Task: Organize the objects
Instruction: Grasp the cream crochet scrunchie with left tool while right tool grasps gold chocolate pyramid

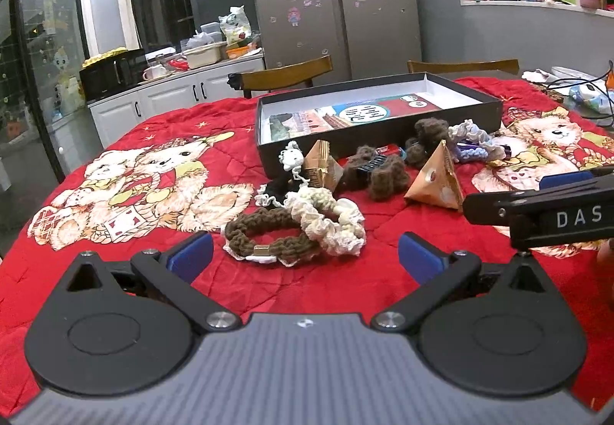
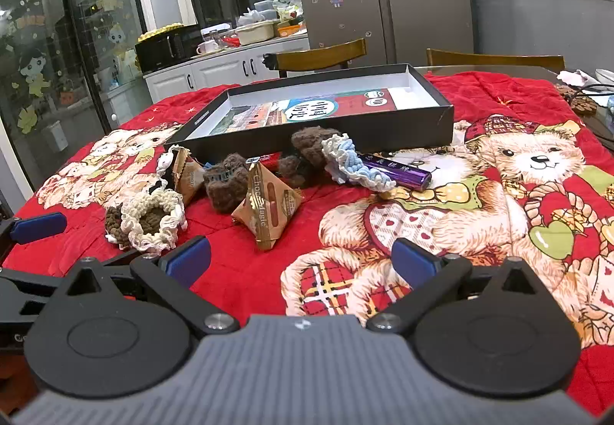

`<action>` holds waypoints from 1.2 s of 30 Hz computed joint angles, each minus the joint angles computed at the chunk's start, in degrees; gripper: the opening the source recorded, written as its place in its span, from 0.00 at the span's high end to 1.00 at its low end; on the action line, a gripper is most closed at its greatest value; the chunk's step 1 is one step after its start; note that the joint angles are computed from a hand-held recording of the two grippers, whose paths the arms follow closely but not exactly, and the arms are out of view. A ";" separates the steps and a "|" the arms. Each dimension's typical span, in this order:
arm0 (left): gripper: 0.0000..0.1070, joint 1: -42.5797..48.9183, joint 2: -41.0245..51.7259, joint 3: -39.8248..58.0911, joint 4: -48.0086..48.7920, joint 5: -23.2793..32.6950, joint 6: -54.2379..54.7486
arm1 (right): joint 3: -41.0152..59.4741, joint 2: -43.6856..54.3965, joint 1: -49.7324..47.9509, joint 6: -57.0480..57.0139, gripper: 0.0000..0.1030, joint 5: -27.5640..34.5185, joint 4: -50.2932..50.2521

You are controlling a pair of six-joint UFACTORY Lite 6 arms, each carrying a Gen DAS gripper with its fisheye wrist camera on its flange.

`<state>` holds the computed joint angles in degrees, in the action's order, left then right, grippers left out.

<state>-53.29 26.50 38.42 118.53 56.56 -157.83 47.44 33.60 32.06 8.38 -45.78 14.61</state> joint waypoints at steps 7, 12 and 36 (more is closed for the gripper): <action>0.04 1.73 -0.92 -0.90 1.92 -0.24 -1.55 | -4.20 -1.23 -2.44 7.07 0.00 -7.30 -7.29; 0.04 3.16 -3.11 -5.06 12.93 2.02 -9.52 | -7.12 -2.09 -0.66 5.44 0.00 -13.64 -4.24; 0.38 14.11 1.77 7.12 19.76 -14.18 -14.45 | 9.66 6.52 -1.56 10.10 0.14 -0.49 -7.53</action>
<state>-39.18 28.27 45.55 138.29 42.38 -172.28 57.10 40.12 30.50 18.47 -46.27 7.08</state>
